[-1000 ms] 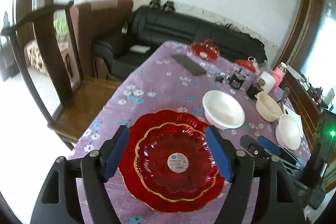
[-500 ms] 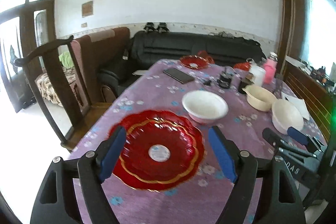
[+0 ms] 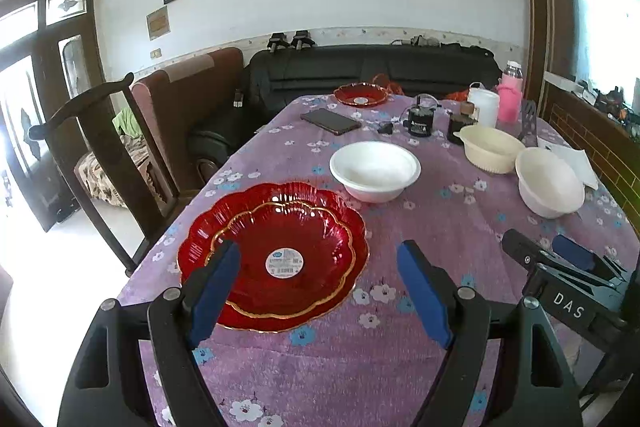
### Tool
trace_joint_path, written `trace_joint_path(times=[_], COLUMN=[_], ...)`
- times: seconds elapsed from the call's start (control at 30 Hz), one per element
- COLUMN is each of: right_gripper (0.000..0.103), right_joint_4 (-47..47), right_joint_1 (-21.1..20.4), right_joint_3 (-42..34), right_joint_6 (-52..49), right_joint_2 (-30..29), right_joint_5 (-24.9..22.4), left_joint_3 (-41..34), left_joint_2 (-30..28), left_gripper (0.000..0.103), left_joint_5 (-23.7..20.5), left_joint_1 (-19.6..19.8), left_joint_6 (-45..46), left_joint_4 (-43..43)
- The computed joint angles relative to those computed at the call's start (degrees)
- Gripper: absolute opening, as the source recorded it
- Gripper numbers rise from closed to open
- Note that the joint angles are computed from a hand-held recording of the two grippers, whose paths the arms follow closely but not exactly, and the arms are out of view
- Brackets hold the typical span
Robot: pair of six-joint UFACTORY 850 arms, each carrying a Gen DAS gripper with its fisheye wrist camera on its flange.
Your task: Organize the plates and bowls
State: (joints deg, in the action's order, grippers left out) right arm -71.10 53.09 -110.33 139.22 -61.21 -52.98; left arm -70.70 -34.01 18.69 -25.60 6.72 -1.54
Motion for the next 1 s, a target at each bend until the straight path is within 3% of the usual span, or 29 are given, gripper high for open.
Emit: trace_joint_path(times=[1.0], right_gripper=[0.088], right_joint_4=[1.1], right_joint_1=[-1.0], right_joint_3=[1.7], right_joint_6=[3.4], right_joint_2=[-1.3], right_joint_5=[5.6], left_joint_3=[-2.2], left_joint_2=[-2.3], left_gripper=[0.08], left_joint_5=[-2.7], left_joint_1=[-0.1], left_joint_6=[-6.7], left_joint_4=[7.6])
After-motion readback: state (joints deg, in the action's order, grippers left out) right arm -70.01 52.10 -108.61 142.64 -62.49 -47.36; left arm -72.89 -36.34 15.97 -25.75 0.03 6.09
